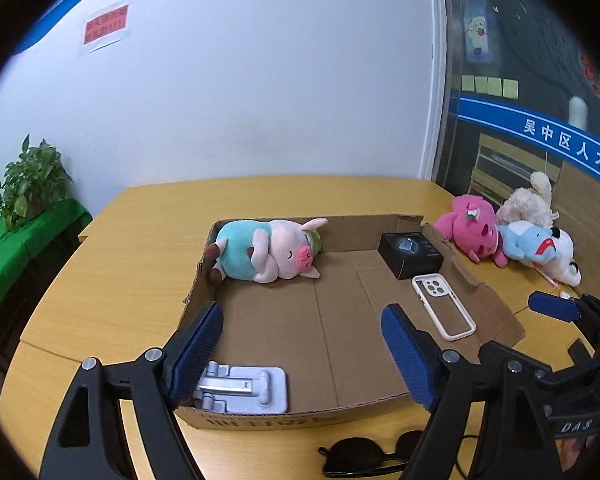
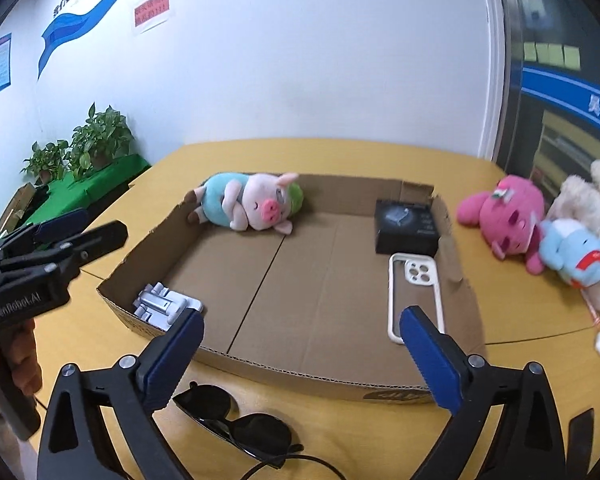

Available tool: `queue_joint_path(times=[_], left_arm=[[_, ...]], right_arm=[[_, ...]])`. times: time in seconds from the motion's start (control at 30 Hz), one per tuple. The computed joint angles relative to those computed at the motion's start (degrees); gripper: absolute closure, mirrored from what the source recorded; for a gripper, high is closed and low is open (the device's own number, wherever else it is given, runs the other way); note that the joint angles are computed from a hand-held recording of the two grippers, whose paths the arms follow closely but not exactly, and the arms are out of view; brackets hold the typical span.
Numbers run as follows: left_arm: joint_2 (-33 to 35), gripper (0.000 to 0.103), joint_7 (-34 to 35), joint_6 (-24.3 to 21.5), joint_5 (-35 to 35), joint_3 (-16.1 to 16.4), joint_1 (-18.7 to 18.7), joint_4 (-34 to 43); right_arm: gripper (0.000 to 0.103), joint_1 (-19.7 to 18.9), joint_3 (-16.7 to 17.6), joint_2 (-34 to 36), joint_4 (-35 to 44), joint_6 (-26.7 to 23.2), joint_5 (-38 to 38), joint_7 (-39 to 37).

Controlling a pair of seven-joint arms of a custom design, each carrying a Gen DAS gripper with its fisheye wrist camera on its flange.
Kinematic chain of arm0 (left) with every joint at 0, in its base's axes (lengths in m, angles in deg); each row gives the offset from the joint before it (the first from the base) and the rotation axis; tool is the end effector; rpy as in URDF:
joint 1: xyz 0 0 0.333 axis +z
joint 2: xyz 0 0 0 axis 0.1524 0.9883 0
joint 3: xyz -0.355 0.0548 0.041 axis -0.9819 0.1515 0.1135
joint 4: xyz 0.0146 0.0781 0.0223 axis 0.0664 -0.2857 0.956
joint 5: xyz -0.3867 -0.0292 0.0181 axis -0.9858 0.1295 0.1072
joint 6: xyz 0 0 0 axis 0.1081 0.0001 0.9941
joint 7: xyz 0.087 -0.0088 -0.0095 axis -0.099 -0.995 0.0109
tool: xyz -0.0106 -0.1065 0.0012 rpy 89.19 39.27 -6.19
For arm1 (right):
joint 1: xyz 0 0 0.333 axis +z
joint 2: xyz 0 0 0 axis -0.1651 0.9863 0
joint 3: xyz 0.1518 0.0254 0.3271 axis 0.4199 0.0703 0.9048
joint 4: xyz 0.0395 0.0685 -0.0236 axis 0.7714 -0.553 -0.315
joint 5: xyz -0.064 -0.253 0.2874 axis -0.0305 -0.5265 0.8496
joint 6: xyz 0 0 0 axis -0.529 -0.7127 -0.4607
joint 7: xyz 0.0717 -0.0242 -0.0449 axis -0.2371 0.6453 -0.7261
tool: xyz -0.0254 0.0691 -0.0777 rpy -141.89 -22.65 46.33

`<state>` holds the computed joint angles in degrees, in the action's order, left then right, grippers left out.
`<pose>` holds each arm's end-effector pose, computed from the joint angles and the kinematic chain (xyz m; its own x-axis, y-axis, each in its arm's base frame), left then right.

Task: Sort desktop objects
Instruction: 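Withdraw the right gripper and move it to the black sunglasses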

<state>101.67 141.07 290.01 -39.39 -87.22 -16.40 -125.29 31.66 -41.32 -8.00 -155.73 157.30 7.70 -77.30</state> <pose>0.5222 -0.3346 0.4189 -0.4827 -0.8747 0.0430 -0.4787 0.2224 -0.8493 0.4383 0.4662 0.3933 -0.1168 -0.9921 -0.0455 -0.6199 0.1086 -0.7771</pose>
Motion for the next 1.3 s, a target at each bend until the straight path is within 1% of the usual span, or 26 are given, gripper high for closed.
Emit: queue_joint_path(times=[0.07, 0.1, 0.17, 0.3, 0.4, 0.5, 0.6, 0.7, 0.77, 0.8, 0.87, 0.9, 1.03, 1.07, 1.1, 1.17, 1.2, 1.23, 1.3], left_arm=[[-0.3, 0.021, 0.5, 0.2, -2.1, 1.1, -1.8, -0.4], [-0.2, 0.021, 0.4, 0.4, -2.4, 1.0, -1.9, -0.5], [-0.9, 0.021, -0.7, 0.9, -1.7, -0.4, -0.9, -2.0], [-1.4, 0.021, -1.4, 1.0, -1.4, -1.0, -0.9, -3.1], [-1.8, 0.021, -1.3, 1.1, -2.3, -0.6, -1.9, -3.6], [-2.0, 0.021, 0.3, 1.1, -5.2, 1.0, -4.3, -3.6], [-2.1, 0.021, 0.2, 1.2, -6.4, 0.7, -4.4, -3.6], [-1.8, 0.021, 2.0, 1.6, -9.2, 2.0, -6.3, -3.2], [-1.6, 0.021, 2.4, 1.5, -9.8, 1.8, -6.2, -3.2], [-1.6, 0.021, 1.9, 1.3, -9.1, 1.1, -5.4, -3.3], [-1.6, 0.021, -0.3, 0.6, -6.0, -1.2, -2.5, -4.0], [-1.6, 0.021, -2.3, 0.0, -3.2, -3.1, 0.0, -4.7], [-1.3, 0.021, -9.5, -3.4, 5.3, -8.2, 7.3, -6.7], [-1.1, 0.021, -11.1, -4.1, 7.1, -9.4, 9.0, -7.2], [-0.8, 0.022, -13.1, -5.3, 9.9, -11.8, 12.1, -7.9], [-0.1, 0.022, -16.2, -6.5, 14.1, -15.8, 17.0, -8.9], [0.4, 0.022, -17.6, -7.2, 16.0, -17.9, 19.6, -9.3], [1.1, 0.022, -19.3, -7.9, 17.8, -20.6, 22.7, -9.8], [2.0, 0.022, -21.3, -8.6, 19.3, -22.6, 25.1, -10.4]], right_arm=[[0.002, 0.6, 0.2, -0.5, -0.2, -1.6, 0.0, -0.2], [0.002, 0.7, 0.4, -0.6, -0.3, -1.8, 0.0, -0.4], [0.001, 0.9, 0.6, -1.1, -0.7, -2.9, 0.1, -0.3], [0.001, 1.1, 1.2, -1.7, -1.5, -4.0, 0.1, 0.1], [0.001, 1.1, 1.5, -2.1, -2.0, -4.4, 0.0, 0.4], [0.001, 0.9, 1.6, -2.2, -2.3, -3.9, -0.4, 0.4], [0.001, 0.9, 1.8, -2.4, -2.5, -4.2, -0.7, 0.2], [0.001, 0.7, 1.8, -2.4, -2.7, -4.0, -1.0, 0.1], [0.001, 0.7, 1.8, -2.4, -2.9, -4.0, -1.2, 0.0], [0.001, 0.6, 1.8, -2.4, -3.0, -3.9, -1.3, 0.1], [0.001, 0.3, 1.8, -2.3, -3.3, -2.9, -1.5, 0.3], [0.001, 0.2, 1.7, -2.4, -3.6, -2.2, -1.8, 0.4], [0.001, -1.0, 1.5, -2.2, -5.3, 3.0, -3.7, 0.5], [0.001, -1.8, 1.4, -2.0, -6.4, 7.0, -5.0, 0.3], [0.001, -2.3, 1.3, -1.6, -6.9, 9.8, -6.0, 0.0], [0.002, -3.7, 0.9, 0.1, -7.8, 17.7, -9.2, -0.4], [0.003, -4.1, 0.7, 1.1, -7.9, 20.4, -10.1, -0.6], [0.006, -4.7, 0.5, 2.8, -7.7, 24.1, -11.0, -1.0], [0.013, -4.9, -0.2, 5.0, -6.8, 27.9, -12.8, -0.5]])
